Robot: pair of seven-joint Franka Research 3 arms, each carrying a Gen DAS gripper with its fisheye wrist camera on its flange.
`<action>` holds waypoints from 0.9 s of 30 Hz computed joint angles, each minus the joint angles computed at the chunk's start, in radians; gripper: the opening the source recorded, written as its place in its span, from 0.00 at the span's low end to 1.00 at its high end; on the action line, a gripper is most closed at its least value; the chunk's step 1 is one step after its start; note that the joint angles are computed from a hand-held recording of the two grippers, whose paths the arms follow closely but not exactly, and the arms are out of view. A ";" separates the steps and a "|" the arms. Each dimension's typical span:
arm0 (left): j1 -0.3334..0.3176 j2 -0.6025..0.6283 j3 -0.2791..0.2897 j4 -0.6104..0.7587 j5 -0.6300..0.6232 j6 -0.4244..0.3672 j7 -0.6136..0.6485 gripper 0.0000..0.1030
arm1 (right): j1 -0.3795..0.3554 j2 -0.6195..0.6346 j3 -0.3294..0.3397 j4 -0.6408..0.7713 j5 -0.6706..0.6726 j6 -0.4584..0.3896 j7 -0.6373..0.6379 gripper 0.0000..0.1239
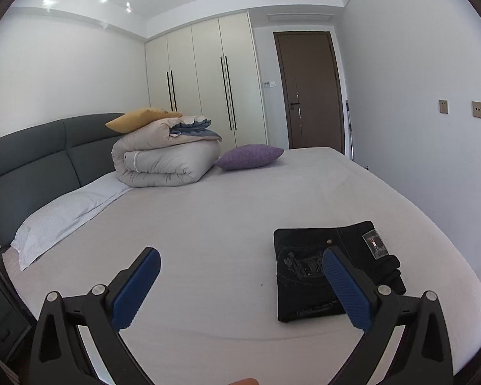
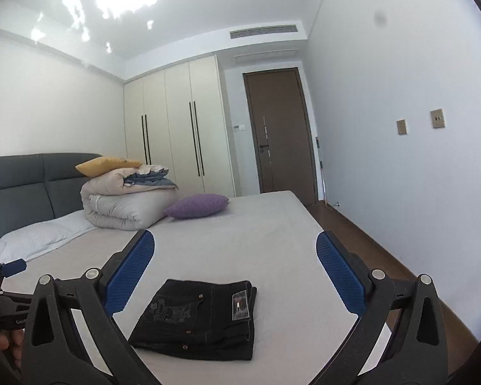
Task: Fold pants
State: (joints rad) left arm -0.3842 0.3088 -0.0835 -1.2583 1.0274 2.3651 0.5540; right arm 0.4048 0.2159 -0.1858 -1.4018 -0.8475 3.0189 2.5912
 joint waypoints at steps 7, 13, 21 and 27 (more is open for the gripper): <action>0.032 -0.058 -0.057 -0.117 -0.200 -0.038 0.060 1.00 | -0.063 -0.137 0.180 -0.171 0.385 -0.273 -0.319 0.83; 0.056 -0.112 -0.079 -0.210 -0.283 -0.024 0.053 1.00 | -0.087 -0.182 0.225 -0.239 0.367 -0.359 -0.291 0.83; 0.065 -0.129 -0.089 -0.222 -0.290 -0.051 0.052 1.00 | -0.073 -0.152 0.245 -0.205 0.387 -0.397 -0.361 0.83; 0.066 -0.128 -0.095 -0.227 -0.298 -0.041 0.064 1.00 | -0.068 -0.156 0.244 -0.218 0.427 -0.404 -0.399 0.83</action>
